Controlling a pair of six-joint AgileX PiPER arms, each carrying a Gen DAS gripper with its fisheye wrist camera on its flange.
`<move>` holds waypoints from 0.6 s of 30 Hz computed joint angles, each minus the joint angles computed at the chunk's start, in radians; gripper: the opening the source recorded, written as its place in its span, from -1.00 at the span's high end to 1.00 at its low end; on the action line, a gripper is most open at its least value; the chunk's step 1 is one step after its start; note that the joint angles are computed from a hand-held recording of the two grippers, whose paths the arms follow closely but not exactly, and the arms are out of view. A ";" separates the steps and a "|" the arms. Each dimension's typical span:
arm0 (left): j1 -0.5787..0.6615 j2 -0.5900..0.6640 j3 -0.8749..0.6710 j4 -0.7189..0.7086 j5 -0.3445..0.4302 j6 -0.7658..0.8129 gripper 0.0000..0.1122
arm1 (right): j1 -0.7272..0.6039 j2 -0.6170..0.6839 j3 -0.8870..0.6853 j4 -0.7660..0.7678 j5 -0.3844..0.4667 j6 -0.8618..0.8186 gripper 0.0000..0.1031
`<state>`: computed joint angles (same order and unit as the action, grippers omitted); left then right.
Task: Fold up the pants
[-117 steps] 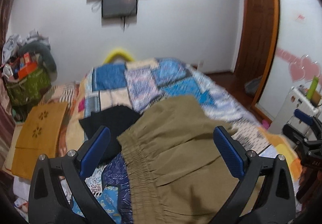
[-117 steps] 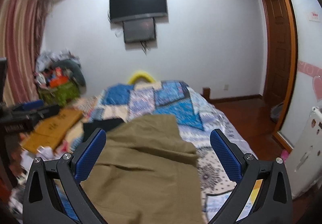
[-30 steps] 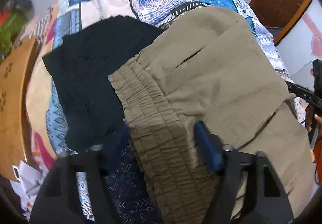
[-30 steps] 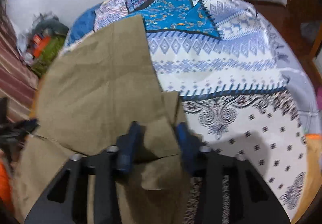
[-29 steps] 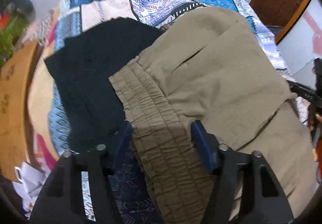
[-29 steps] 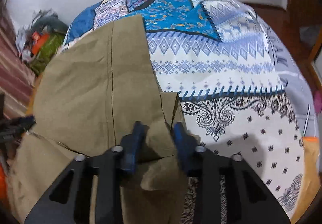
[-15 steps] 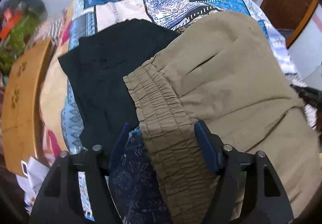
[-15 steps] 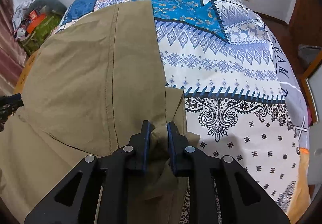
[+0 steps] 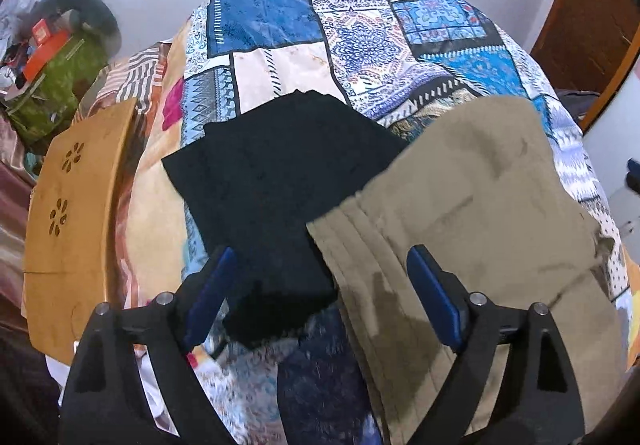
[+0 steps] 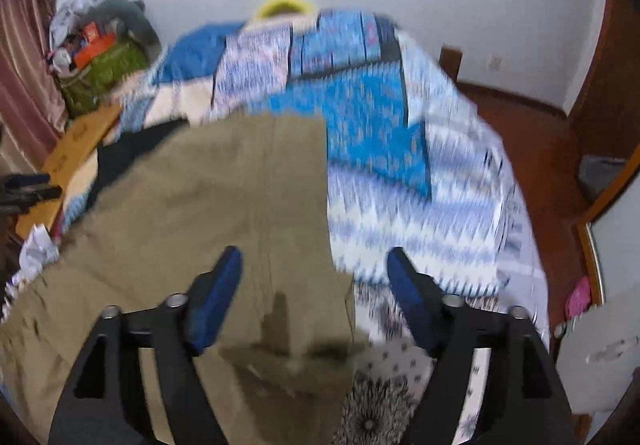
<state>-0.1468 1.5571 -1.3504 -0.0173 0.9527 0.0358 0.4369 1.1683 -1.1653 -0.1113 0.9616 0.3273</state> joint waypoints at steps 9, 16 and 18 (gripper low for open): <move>0.018 0.221 -0.119 -0.032 -0.007 -0.015 -0.57 | -0.077 0.229 -0.118 0.040 -0.146 -0.040 -0.54; 0.037 0.319 -0.128 -0.115 -0.040 0.039 -0.57 | -0.152 0.434 -0.202 0.164 -0.199 -0.134 -0.53; 0.038 0.327 -0.117 -0.141 -0.060 0.059 -0.56 | -0.164 0.498 -0.239 0.197 -0.212 -0.138 -0.46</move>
<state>-0.1083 1.8845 -1.4671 -0.1582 0.8927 0.0944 0.2732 1.6663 -1.4040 0.0858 0.7491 0.1896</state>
